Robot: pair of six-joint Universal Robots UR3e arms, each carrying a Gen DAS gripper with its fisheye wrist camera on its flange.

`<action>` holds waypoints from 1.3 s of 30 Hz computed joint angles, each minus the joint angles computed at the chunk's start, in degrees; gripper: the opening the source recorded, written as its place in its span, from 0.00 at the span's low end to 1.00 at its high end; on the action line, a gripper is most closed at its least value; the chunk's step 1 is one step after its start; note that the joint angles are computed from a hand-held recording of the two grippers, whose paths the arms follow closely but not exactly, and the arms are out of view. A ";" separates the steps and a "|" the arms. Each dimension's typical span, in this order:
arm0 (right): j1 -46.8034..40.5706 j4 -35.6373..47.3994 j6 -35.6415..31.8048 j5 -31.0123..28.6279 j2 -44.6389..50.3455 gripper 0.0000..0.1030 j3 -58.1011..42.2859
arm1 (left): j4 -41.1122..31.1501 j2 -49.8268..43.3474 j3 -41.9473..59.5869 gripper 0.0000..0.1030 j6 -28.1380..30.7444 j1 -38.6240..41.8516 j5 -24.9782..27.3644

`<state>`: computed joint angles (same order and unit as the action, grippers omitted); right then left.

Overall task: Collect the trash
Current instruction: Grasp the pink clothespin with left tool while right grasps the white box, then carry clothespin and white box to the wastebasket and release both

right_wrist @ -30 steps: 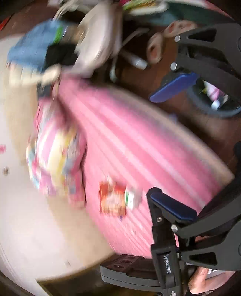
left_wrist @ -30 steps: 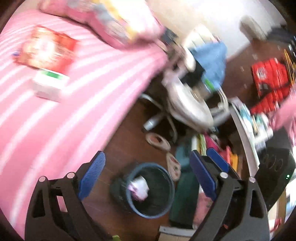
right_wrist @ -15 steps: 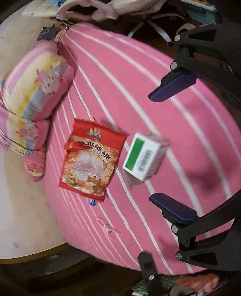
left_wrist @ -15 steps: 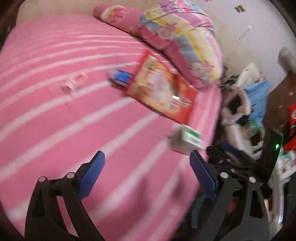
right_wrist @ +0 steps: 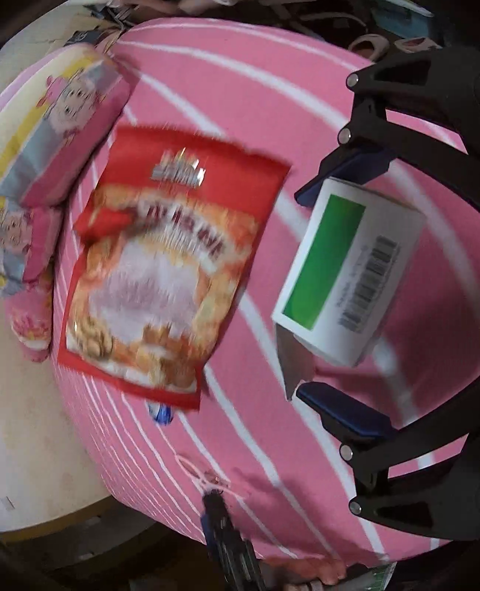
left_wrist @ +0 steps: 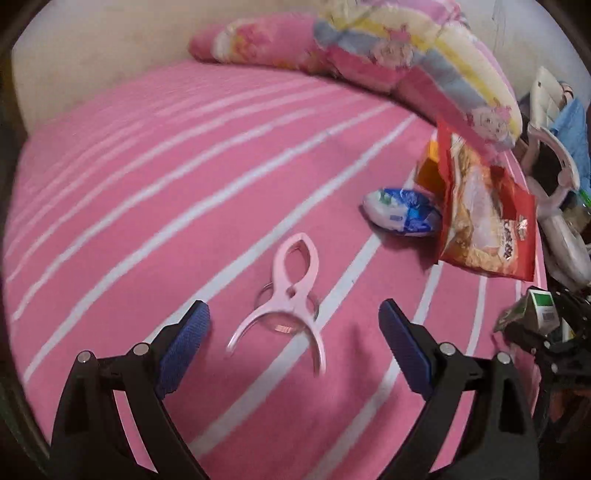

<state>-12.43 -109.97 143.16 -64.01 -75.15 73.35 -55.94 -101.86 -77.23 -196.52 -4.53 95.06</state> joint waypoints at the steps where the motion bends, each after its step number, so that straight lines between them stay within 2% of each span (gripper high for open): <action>1: 0.51 1.05 0.13 0.66 0.51 0.81 -0.73 | -1.00 -1.63 1.52 0.87 1.18 0.30 -1.02; 2: 1.06 2.05 0.28 0.83 1.03 0.74 -1.42 | -2.00 -2.90 2.75 0.86 2.24 0.39 -1.57; 3: 1.70 2.00 0.68 0.60 1.35 0.74 -1.60 | -2.97 -4.32 4.16 0.84 3.00 -0.15 -0.74; 4: 2.19 1.60 0.99 0.37 1.43 0.73 -1.55 | -3.69 -5.50 5.30 0.78 3.83 -0.58 -0.30; 6: 2.84 0.69 1.11 0.56 1.33 0.72 -1.19 | -4.26 -6.37 6.28 0.56 4.40 -1.04 0.61; 7: 2.92 0.59 1.29 0.66 1.36 0.72 -1.21 | -4.00 -6.02 5.92 0.40 3.56 -0.76 -0.05; 8: 2.86 0.54 1.46 0.86 1.12 0.72 -0.99 | -3.79 -5.17 5.09 0.38 2.88 -0.21 -0.78; 10: 2.35 1.11 1.16 2.03 0.07 0.71 -0.09 | -2.37 -2.46 1.83 0.37 1.43 1.76 -5.01; 15: -1.06 4.20 -0.25 6.73 -3.68 0.71 1.56 | -0.31 3.52 -4.41 0.37 -1.42 2.24 -9.42; 23: -7.73 14.72 -6.70 13.87 -13.97 0.71 5.85 | 8.53 12.08 -13.19 0.37 -14.80 -3.75 -13.95; 26: -11.34 21.47 -9.28 17.36 -17.24 0.71 4.70 | 11.53 13.35 -15.01 0.37 -20.35 -8.13 -13.44; 32: -18.72 36.11 -19.12 19.91 -21.89 0.71 0.34 | 10.32 11.39 -8.57 0.37 -26.60 -16.30 -9.71; 35: -23.86 46.55 -25.27 21.63 -22.87 0.71 -4.15 | 9.37 10.44 -5.64 0.37 -28.64 -18.97 -8.90; 39: -32.12 63.39 -35.96 23.07 -22.45 0.71 -13.83 | 6.17 5.24 4.29 0.37 -30.65 -24.56 -6.79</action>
<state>-44.55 -46.59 107.20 -40.95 -97.60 59.52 -49.77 -96.62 -72.93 -227.17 -29.09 88.27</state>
